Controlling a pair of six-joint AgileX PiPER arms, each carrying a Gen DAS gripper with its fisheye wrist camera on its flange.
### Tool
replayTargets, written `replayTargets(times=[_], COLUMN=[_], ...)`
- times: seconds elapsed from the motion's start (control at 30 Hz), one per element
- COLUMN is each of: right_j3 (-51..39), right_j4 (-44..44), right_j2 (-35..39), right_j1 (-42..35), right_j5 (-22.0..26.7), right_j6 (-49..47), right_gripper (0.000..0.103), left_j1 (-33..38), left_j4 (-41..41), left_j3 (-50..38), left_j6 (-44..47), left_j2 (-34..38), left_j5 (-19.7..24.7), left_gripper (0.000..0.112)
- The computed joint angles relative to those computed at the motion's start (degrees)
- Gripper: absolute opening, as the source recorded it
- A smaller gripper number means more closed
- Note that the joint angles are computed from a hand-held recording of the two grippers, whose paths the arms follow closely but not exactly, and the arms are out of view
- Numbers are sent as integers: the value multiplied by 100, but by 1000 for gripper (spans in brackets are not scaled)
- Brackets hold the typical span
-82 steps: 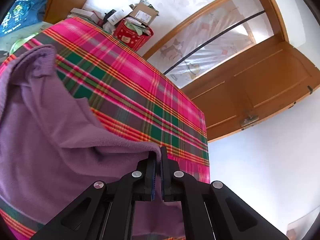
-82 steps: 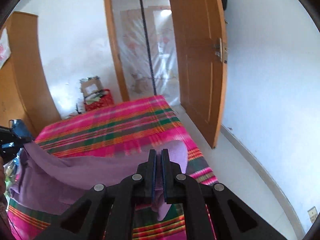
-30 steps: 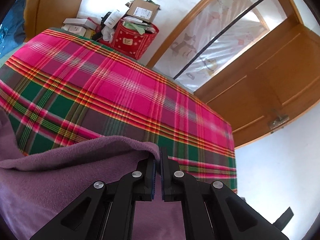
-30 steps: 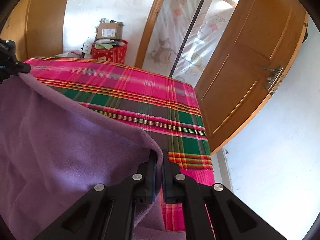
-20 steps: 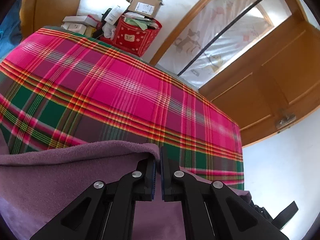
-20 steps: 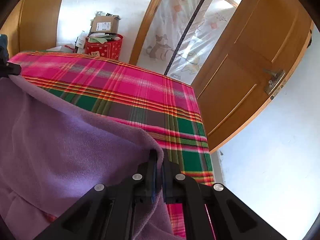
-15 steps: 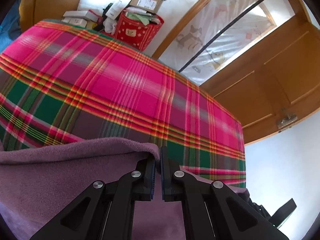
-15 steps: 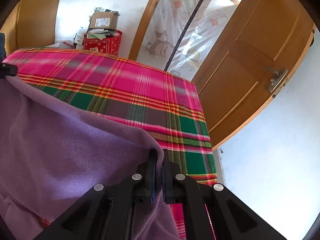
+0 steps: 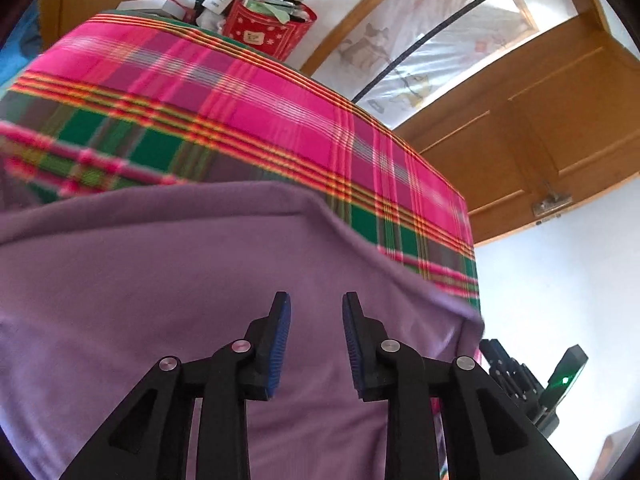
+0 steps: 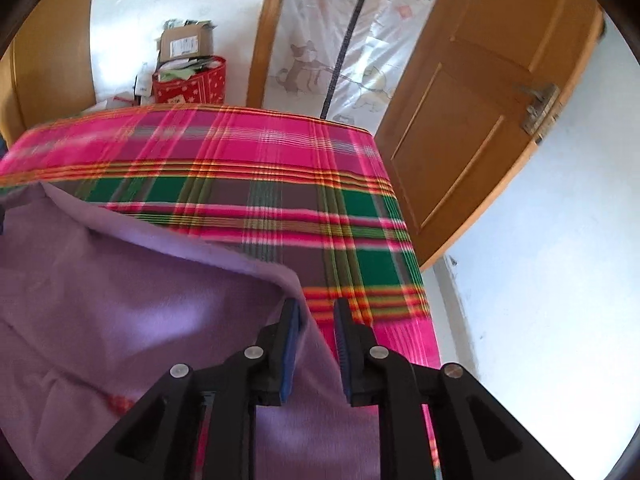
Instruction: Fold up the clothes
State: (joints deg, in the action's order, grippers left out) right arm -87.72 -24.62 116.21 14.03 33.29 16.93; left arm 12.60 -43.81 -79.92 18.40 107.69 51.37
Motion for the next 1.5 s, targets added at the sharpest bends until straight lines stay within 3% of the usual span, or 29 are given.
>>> replayTargets(times=[0.33, 0.57, 0.67, 0.77, 0.83, 0.97, 1.1, 1.27, 1.33, 1.5], right_j3=[2346, 2850, 2968, 3357, 3636, 4033, 4129, 4191, 4176, 4183], right_j4=[150, 1888, 2436, 2594, 2693, 1465, 468, 392, 576, 833], right_j2=[-2229, -3711, -4195, -4529, -4512, -3937, -3384, -3138, -3064, -2939], right_j1=[276, 363, 550, 962, 1235, 2308, 3018, 3414, 3413, 3445], right_j5=[-832, -413, -141, -189, -297, -628, -900, -1107, -1133, -1218], right_j6=[-307, -2006, -2590, -2815, -2829, -1376, -203, -74, -239, -411], right_gripper=[19, 19, 28, 38, 38, 38, 38, 38, 38, 38], left_j1=[1882, 3647, 4198, 4689, 4939, 5069, 4898, 4408, 4079, 3970], left_j4=[282, 469, 646, 755, 827, 893, 871, 466, 764, 886], left_j3=[1850, 2375, 2590, 3019, 3272, 3902, 4382, 4879, 4960, 4883], left_j6=[1458, 2514, 2901, 3415, 3723, 4312, 4820, 5646, 5493, 5802], left_j2=[-1765, -2403, -2698, -3005, -3139, -3547, -3847, -4121, -3950, -3558], left_j5=[815, 1479, 1484, 1115, 868, 127, -627, -1847, -2496, -2493], left_gripper=[34, 34, 34, 39, 39, 39, 39, 39, 39, 39])
